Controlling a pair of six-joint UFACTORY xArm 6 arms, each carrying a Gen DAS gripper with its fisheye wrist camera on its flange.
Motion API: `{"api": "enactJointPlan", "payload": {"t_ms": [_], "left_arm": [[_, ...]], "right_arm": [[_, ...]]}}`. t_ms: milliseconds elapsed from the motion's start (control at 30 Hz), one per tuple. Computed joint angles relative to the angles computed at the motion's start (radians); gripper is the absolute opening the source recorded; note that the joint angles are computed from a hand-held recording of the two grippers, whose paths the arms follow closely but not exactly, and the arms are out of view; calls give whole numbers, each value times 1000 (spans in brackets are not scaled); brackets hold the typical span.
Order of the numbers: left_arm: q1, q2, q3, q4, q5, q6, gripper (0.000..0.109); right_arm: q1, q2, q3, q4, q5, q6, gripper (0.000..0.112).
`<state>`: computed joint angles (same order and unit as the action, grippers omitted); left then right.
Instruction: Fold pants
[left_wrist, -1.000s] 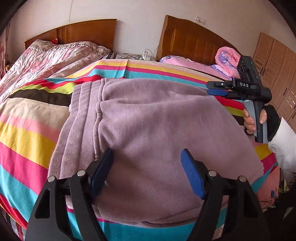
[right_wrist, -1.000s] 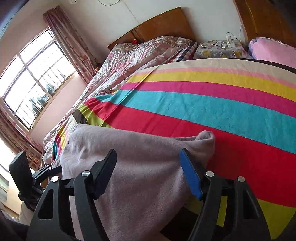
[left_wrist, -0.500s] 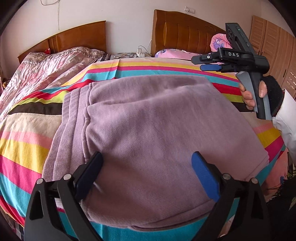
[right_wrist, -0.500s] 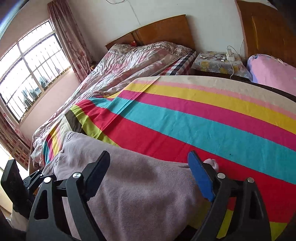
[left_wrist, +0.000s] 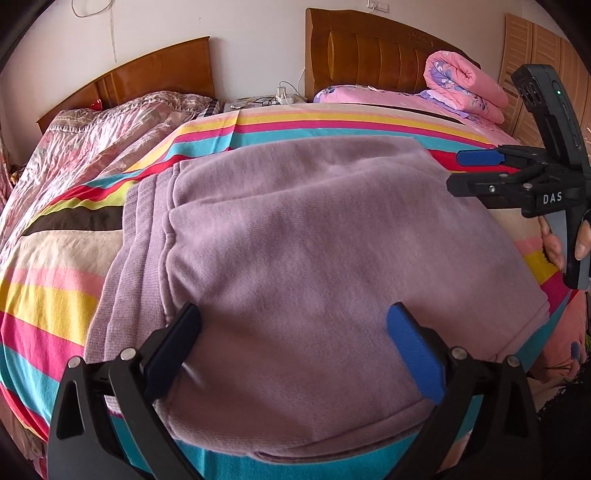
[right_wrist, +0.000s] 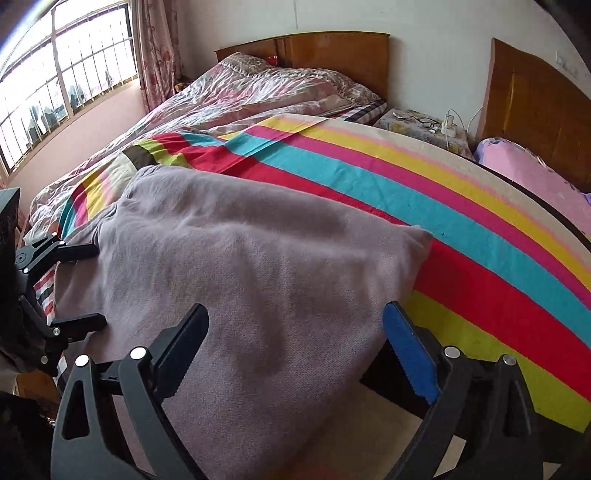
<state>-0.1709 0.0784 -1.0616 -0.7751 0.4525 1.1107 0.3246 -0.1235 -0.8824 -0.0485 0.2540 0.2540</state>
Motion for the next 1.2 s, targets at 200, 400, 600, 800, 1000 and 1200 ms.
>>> {"api": "enactJointPlan", "payload": {"t_ms": [200,400,600,800,1000,1200], "left_arm": [[-6,-5,15,-22,-26,15,101],[-13,-12,31,-29,-51,32,101],[-15,-44,44,43,-55,-50,101],[-27,13,-172,-27,-11,-55,101],[-8,393,-635,242,233,-412,101],[-15,433,-610,213,125,-375,101]], "right_arm": [[107,-128,114,-74,48,21,92],[149,-159,217,-322,27,256,92],[167,-185,188,-258,123,187,92],[146,-143,122,-408,48,294,92],[167,-19,53,-331,82,196,92],[133,-15,154,-171,-122,78,99]]}}
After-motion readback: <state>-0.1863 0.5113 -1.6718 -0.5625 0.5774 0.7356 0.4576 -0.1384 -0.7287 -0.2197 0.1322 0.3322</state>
